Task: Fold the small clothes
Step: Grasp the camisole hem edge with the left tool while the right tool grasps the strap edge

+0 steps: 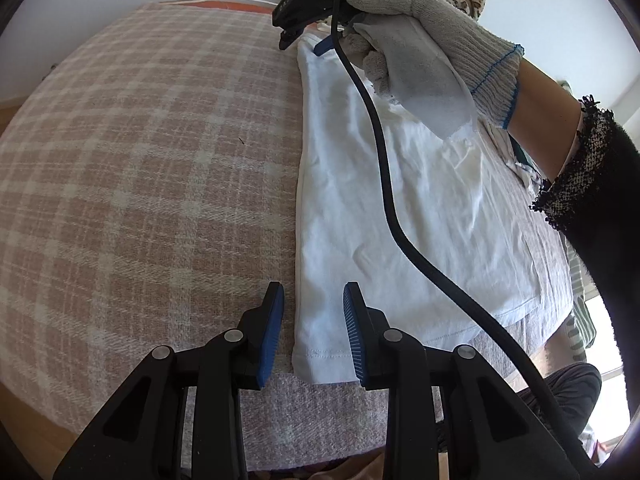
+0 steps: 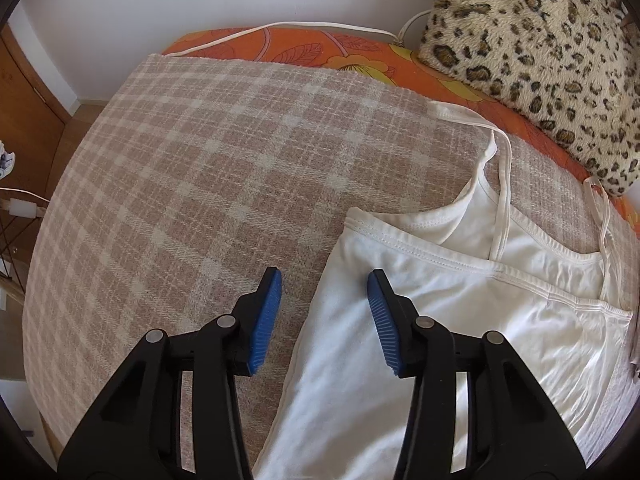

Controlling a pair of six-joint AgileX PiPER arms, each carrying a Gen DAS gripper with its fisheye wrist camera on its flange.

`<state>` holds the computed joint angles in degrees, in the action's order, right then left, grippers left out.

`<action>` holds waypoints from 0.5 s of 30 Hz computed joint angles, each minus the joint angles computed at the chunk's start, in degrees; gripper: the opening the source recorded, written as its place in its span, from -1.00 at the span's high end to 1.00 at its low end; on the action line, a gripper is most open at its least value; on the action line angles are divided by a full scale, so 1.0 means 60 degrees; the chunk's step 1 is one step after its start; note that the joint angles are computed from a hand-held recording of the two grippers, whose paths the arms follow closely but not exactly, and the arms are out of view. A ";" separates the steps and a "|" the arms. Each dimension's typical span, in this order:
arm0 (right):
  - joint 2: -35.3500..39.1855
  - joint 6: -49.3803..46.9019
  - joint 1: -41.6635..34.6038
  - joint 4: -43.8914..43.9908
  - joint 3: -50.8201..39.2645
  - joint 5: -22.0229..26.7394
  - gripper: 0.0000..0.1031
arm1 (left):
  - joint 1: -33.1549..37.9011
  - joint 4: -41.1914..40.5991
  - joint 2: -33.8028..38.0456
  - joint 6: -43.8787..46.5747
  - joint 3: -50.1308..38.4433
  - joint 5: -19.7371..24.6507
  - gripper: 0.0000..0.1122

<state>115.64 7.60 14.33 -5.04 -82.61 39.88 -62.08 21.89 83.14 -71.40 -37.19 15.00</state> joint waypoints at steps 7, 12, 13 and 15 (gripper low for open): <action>0.0234 0.0569 0.0103 -0.0720 -0.0299 0.0074 0.53 | 0.0274 -0.0665 0.0029 0.0606 0.0108 -0.0352 0.62; 0.0249 0.0532 -0.0008 -0.0677 -0.0321 0.0014 0.77 | 0.0259 -0.0221 0.0052 0.0349 0.0176 -0.0415 0.90; 0.0260 0.0505 -0.0053 -0.0617 -0.0352 0.0009 0.83 | 0.0340 -0.0627 0.0042 0.0744 0.0223 -0.0541 0.91; -0.0051 0.0218 -0.0290 -0.0331 0.0065 -0.0202 0.85 | 0.0394 -0.0955 0.0121 0.0986 0.0238 -0.0761 0.91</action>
<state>115.34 8.91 12.59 -7.02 -82.22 38.66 -59.72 16.16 83.86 -65.49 -35.77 10.43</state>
